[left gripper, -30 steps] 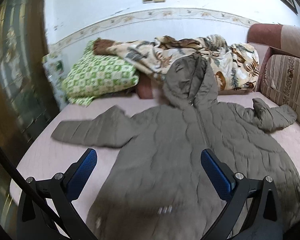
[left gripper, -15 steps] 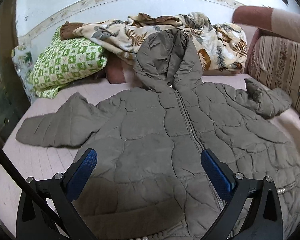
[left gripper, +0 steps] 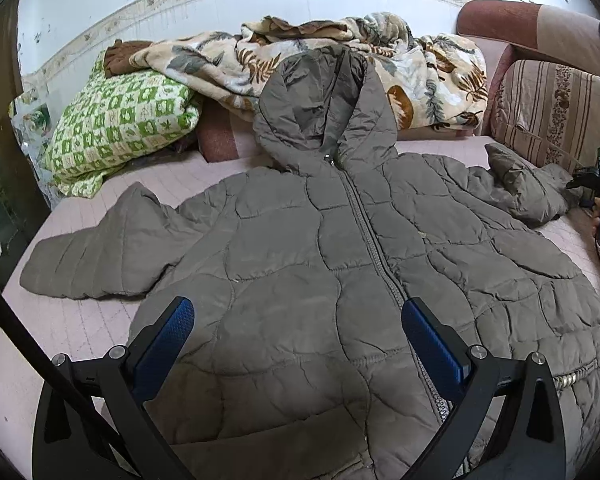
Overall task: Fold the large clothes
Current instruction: 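Move the right tool to the sleeve cuff by the sofa and grasp it, then lift the sleeve with the right tool, lay it across the chest, release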
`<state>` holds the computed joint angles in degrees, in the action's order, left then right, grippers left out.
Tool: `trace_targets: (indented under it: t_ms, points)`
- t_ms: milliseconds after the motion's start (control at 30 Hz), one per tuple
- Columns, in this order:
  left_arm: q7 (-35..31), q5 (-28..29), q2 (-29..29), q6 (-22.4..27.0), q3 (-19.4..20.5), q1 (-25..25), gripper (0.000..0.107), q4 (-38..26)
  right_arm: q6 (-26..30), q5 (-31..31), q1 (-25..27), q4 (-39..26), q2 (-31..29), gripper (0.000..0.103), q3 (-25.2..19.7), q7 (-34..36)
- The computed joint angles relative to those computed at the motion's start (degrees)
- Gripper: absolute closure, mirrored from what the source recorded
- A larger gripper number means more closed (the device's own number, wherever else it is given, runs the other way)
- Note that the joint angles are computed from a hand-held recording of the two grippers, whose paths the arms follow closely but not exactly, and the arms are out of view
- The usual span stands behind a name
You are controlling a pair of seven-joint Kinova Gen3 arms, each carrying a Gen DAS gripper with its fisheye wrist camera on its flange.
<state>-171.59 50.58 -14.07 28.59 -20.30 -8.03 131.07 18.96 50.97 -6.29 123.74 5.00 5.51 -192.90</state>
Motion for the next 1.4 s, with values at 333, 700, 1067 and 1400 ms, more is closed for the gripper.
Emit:
trace_targets:
  t_ms: [333,700,1067,1400]
  points:
    - [-0.31,0.41,0.79,0.10,0.29,-0.81,0.004,-0.26,7.77,19.84,6.72,2.12,-3.20,0.088,-13.61,-19.84]
    - [-1.78,2.18,-1.90,2.23,-2.98,-2.12,0.004,-0.59,32.88,10.49,9.26,-8.99,-18.11,0.089,-31.83,-1.47]
    - [-2.51,2.78,-1.51,6.38,-7.84,-5.71,0.004,-3.25,51.59,15.31,-18.27,-30.93,-11.79,0.089,-32.71,10.37]
    - [-5.61,5.96,2.81,14.68,-11.23,-14.74,0.004,-7.23,52.97,19.89,-34.04,-48.54,8.33,0.089,-34.47,17.81]
